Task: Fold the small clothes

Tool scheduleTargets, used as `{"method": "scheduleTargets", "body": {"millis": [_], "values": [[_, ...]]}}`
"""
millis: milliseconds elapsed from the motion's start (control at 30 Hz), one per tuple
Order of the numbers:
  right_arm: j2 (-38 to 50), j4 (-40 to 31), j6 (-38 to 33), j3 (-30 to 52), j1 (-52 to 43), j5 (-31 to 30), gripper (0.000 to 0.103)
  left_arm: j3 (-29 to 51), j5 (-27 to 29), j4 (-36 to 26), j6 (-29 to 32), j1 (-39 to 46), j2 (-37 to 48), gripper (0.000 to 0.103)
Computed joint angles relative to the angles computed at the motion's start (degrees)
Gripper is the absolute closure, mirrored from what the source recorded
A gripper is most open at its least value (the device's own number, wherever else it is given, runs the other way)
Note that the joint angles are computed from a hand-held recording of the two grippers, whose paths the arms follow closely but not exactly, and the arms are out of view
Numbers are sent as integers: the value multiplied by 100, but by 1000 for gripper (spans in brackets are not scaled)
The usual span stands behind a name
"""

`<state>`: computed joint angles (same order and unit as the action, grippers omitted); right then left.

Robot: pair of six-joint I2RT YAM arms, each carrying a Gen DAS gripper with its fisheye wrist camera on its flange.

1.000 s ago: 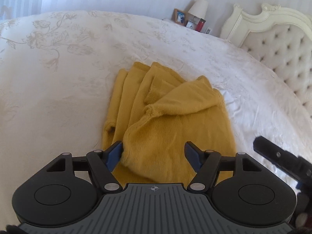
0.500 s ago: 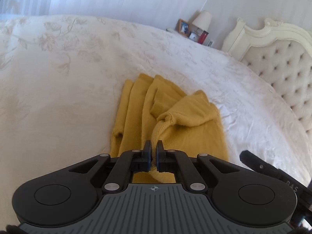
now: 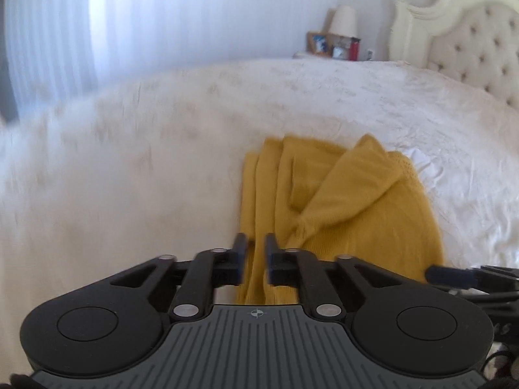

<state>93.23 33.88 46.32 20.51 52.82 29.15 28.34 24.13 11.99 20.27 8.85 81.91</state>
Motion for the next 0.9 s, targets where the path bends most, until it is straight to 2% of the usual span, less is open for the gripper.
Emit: {"method": "scheduleTargets", "body": {"millis": [67, 133, 200, 433, 633, 767, 867, 900], "values": [[-74, 75, -67, -32, 66, 83, 40, 25, 155, 36, 128, -159, -135, 37], [-182, 519, -2, -266, 95, 186, 38, 95, 308, 63, 170, -380, -113, 36], [-291, 712, 111, -443, 167, 482, 37, 189, 163, 170, 197, -723, 44, 36], [-842, 565, 748, -879, 108, 1317, 36, 563, -515, 663, 497, -1738, 1112, 36], [-987, 672, 844, -1019, -34, 1339, 36, 916, -923, 1031, 640, -2086, 1850, 36], [-1005, 702, 848, -1053, -45, 1323, 36, 1727, -1126, 692, -2, -1819, 2404, 35], [-975, 823, 868, -1085, -90, 1280, 36, 2556, -1158, 46, -534, -1387, 2825, 34], [-962, 880, 889, -1108, -101, 1256, 36, 2775, -1342, -121, -627, -1278, 2928, 34]]}}
